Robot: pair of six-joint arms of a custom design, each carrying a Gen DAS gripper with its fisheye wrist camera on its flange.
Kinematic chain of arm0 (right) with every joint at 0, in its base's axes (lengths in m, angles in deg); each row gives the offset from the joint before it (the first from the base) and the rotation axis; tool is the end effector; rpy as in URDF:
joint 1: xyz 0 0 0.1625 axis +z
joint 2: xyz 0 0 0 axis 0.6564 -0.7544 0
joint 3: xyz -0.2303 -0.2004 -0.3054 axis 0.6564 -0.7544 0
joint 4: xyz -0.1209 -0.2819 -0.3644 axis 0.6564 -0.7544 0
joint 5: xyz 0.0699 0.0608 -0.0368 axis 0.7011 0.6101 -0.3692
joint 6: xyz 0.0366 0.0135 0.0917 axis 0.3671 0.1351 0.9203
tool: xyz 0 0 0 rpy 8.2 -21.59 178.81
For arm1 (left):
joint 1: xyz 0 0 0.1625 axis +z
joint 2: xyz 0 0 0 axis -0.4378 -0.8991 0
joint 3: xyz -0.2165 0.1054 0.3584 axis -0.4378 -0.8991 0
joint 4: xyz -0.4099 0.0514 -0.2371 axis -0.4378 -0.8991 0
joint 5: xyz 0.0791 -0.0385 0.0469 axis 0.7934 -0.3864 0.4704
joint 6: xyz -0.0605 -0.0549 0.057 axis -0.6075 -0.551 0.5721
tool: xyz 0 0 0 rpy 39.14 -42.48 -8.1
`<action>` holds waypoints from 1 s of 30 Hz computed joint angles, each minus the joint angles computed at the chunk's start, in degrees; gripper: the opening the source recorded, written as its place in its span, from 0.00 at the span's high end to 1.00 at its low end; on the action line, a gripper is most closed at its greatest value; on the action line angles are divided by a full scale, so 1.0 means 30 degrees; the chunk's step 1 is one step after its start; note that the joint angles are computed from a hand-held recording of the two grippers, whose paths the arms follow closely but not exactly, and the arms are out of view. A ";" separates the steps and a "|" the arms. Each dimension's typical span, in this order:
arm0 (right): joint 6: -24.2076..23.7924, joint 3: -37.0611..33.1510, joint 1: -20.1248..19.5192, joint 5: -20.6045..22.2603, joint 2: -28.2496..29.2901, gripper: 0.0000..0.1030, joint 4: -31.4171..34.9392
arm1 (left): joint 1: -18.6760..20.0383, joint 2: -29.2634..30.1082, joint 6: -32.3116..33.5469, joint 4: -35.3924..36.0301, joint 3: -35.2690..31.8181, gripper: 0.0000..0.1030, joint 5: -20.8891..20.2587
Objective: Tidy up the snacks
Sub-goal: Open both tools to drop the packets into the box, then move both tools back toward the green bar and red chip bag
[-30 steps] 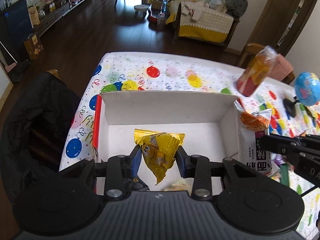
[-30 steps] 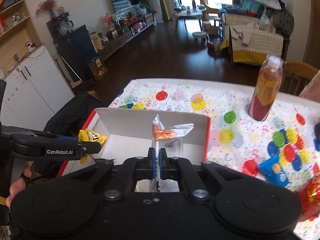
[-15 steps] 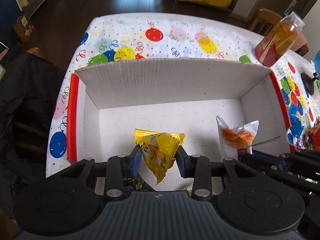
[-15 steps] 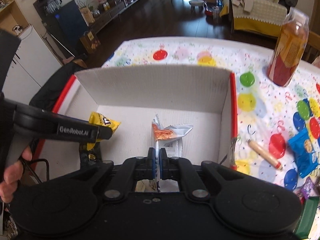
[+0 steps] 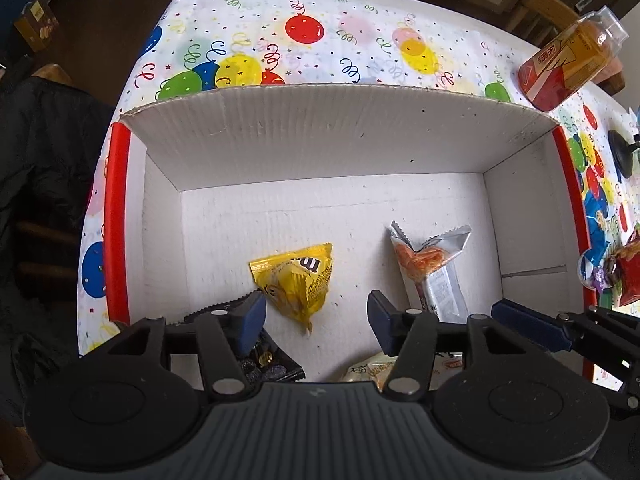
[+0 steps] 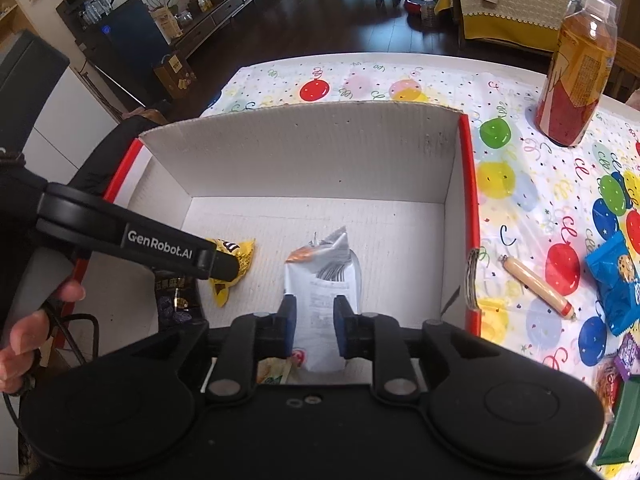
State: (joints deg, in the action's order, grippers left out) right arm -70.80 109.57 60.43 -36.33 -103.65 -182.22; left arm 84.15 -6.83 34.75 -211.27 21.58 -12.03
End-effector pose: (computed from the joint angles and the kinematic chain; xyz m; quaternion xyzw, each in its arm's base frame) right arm 0.2003 -0.5551 0.0876 0.2221 -0.9324 0.1331 0.2523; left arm -0.1494 -0.6088 0.1208 0.0076 0.9425 -0.0964 0.3199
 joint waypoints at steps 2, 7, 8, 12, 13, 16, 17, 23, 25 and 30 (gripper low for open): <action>0.0145 0.0132 0.0049 0.0070 -0.0204 0.75 -0.0013 | -0.0118 -0.0184 -0.0145 -0.0091 0.0191 0.45 0.0030; 0.0550 0.0588 0.0273 0.0392 -0.0888 0.66 -0.0217 | -0.0562 -0.0843 -0.0327 -0.0610 0.0922 0.44 0.0115; 0.0573 0.0681 0.0338 0.0435 -0.1021 0.65 -0.0296 | -0.0679 -0.1011 -0.0339 -0.0761 0.1093 0.44 0.0131; 0.0606 0.1180 0.0591 0.0621 -0.1673 0.57 -0.0633 | -0.1303 -0.1735 -0.0552 -0.1218 0.1797 0.44 0.0385; 0.0758 0.1303 0.0632 0.0738 -0.1886 0.55 -0.0607 | -0.1480 -0.1915 -0.0590 -0.1332 0.1976 0.44 0.0453; 0.0807 0.1759 0.0786 0.1142 -0.2532 0.53 -0.0775 | -0.2124 -0.2447 -0.0790 -0.1675 0.2559 0.44 0.0802; 0.0734 0.1927 0.0849 0.1189 -0.2744 0.52 -0.0917 | -0.2336 -0.2613 -0.0836 -0.1747 0.2721 0.44 0.0900; 0.0640 0.2876 0.1133 0.1391 -0.3961 0.39 -0.1768 | -0.3740 -0.3420 -0.0864 -0.2210 0.3659 0.44 0.1694; 0.0731 0.3261 0.1119 0.1746 -0.4538 0.38 -0.1919 | -0.4255 -0.3640 -0.0912 -0.2380 0.3980 0.44 0.1945; 0.0549 0.4119 0.1158 0.2053 -0.5755 0.30 -0.2638 | -0.5490 -0.4087 -0.0971 -0.3009 0.4785 0.44 0.2556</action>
State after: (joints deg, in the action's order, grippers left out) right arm -69.16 121.93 63.90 -30.17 -120.91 -190.14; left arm 67.68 -19.09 31.84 -220.30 35.94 -4.36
